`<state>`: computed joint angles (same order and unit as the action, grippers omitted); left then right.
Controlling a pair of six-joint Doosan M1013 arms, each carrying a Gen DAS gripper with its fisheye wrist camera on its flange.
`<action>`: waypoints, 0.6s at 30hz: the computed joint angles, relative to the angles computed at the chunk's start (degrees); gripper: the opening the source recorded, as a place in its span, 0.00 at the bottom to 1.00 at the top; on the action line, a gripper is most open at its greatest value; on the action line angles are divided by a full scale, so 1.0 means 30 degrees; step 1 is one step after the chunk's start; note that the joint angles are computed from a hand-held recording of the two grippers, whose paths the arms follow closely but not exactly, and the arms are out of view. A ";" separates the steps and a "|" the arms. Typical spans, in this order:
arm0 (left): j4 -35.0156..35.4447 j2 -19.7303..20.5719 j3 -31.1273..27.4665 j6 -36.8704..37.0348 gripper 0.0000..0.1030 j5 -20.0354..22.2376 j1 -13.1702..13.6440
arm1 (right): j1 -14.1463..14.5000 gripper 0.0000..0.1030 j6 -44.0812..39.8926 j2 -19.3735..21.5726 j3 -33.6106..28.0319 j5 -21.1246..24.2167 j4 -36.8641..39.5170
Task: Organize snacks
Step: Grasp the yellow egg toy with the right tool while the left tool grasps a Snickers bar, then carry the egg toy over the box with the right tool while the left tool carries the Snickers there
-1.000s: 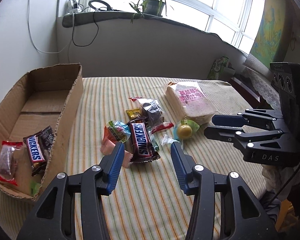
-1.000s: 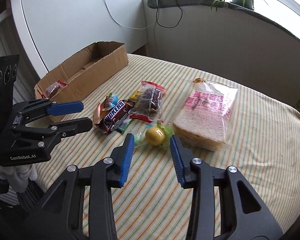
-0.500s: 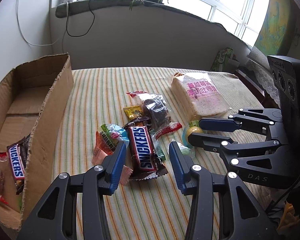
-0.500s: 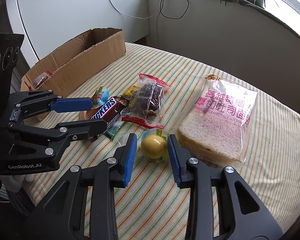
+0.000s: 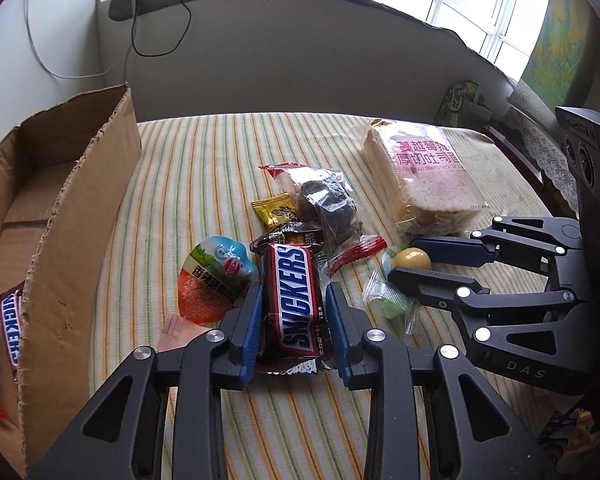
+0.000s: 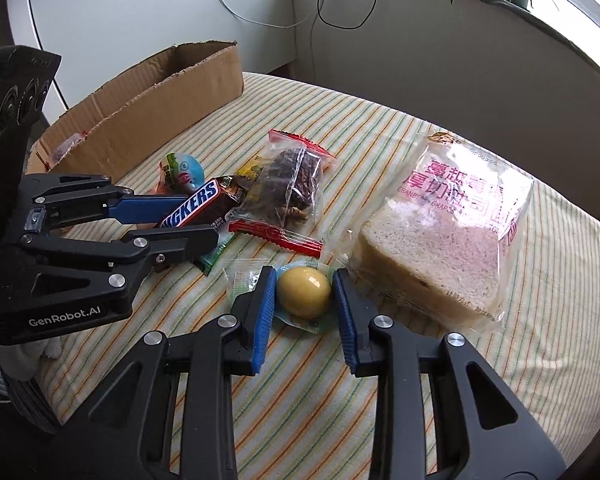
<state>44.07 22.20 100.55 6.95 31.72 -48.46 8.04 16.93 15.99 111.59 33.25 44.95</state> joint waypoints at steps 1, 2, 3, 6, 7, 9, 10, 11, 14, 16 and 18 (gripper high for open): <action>0.0049 0.0002 -0.0001 -0.0059 0.26 0.0056 -0.0016 | -0.0002 0.29 0.0035 -0.0014 0.0012 0.0000 0.0025; 0.0115 -0.0013 0.0009 -0.0108 0.26 0.0066 -0.0021 | -0.0010 0.29 0.0084 -0.0018 0.0015 0.0039 0.0096; 0.0181 -0.0031 0.0031 -0.0159 0.26 0.0073 -0.0045 | -0.0071 0.29 0.0122 -0.0043 0.0019 0.0137 0.0196; 0.0568 -0.0094 0.0115 -0.0557 0.26 0.0066 -0.0082 | -0.0266 0.29 -0.0039 -0.0220 0.0155 0.0238 0.0681; 0.0692 -0.0126 0.0139 -0.0699 0.26 0.0029 -0.0090 | -0.0364 0.29 -0.0142 -0.0313 0.0222 0.0295 0.0837; 0.1096 -0.0251 0.0303 -0.1177 0.26 -0.0116 -0.0144 | -0.0516 0.29 -0.0280 -0.0475 0.0324 0.0367 0.1051; 0.1310 -0.0308 0.0362 -0.1426 0.26 -0.0143 -0.0179 | -0.0564 0.29 -0.0310 -0.0555 0.0370 0.0348 0.1153; 0.1479 -0.0349 0.0379 -0.1585 0.26 -0.0154 -0.0201 | -0.0630 0.29 -0.0356 -0.0628 0.0408 0.0373 0.1255; 0.2110 -0.0613 0.0661 -0.2238 0.26 -0.0267 -0.0274 | -0.0906 0.29 -0.0355 -0.0815 0.0472 0.0744 0.1627; 0.2503 -0.0775 0.0794 -0.2677 0.26 -0.0227 -0.0360 | -0.0992 0.29 -0.0528 -0.1036 0.0607 0.0724 0.1852; 0.2874 -0.0888 0.0820 -0.3116 0.26 -0.0143 -0.0481 | -0.1056 0.29 -0.0773 -0.1283 0.0734 0.0737 0.2092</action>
